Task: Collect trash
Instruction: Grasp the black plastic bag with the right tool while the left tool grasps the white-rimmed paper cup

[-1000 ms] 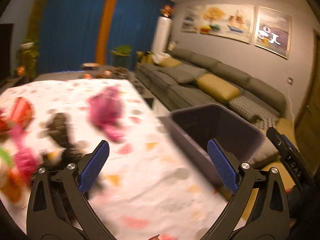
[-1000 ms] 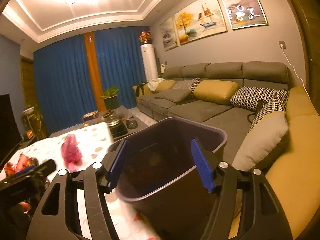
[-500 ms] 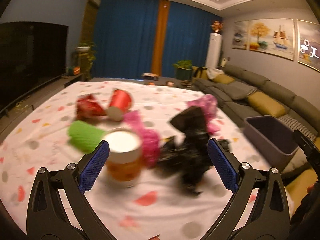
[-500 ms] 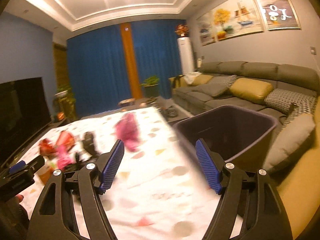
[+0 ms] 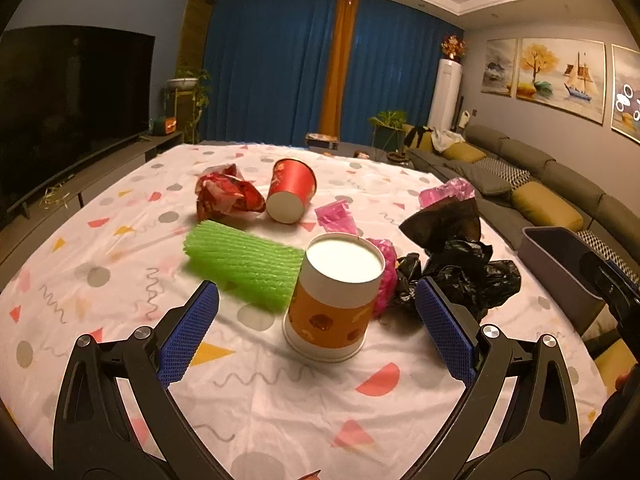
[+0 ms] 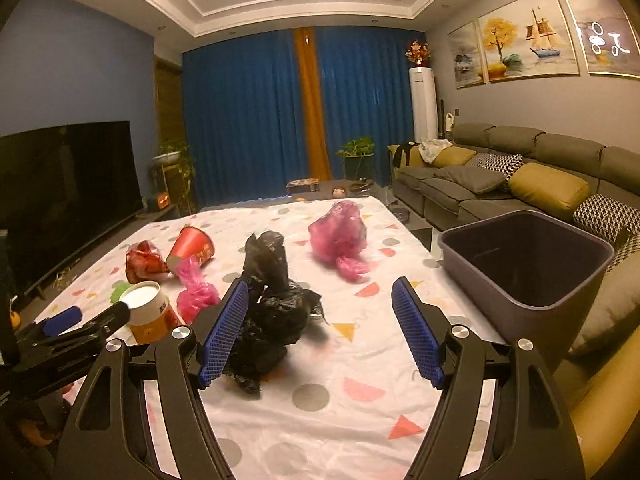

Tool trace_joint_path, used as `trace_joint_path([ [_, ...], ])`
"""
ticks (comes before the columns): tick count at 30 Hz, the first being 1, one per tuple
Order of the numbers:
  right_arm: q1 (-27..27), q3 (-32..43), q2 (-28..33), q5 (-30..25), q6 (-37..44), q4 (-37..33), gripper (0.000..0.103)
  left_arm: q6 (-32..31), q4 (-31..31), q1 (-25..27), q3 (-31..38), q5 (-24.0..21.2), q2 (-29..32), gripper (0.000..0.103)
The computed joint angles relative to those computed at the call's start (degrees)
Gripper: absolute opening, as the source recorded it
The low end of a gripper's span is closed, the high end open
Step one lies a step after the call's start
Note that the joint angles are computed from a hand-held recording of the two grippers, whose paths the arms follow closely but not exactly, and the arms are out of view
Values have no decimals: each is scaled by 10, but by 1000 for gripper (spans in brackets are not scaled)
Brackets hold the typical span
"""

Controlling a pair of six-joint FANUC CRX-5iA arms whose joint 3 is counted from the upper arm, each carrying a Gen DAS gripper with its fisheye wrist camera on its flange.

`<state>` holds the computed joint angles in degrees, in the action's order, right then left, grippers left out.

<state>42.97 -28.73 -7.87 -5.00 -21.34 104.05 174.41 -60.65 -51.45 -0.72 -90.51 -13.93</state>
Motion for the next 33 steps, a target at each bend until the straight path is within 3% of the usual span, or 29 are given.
trace_joint_path([
  [5,46,15,22,-35,118,-133,73,-26,56,70,-23,81,-18,97],
  [9,75,32,39,-55,202,-223,73,-47,96,116,-32,122,-25,94],
  [17,121,78,77,-95,347,-382,73,-83,177,188,-69,211,-54,63],
  [21,135,100,92,-114,395,-433,73,-73,172,186,-77,221,-61,62],
  [27,149,132,116,-141,460,-495,72,-34,127,136,-69,181,-69,61],
  [33,163,180,136,-175,566,-607,56,-8,88,91,-61,140,-75,62],
])
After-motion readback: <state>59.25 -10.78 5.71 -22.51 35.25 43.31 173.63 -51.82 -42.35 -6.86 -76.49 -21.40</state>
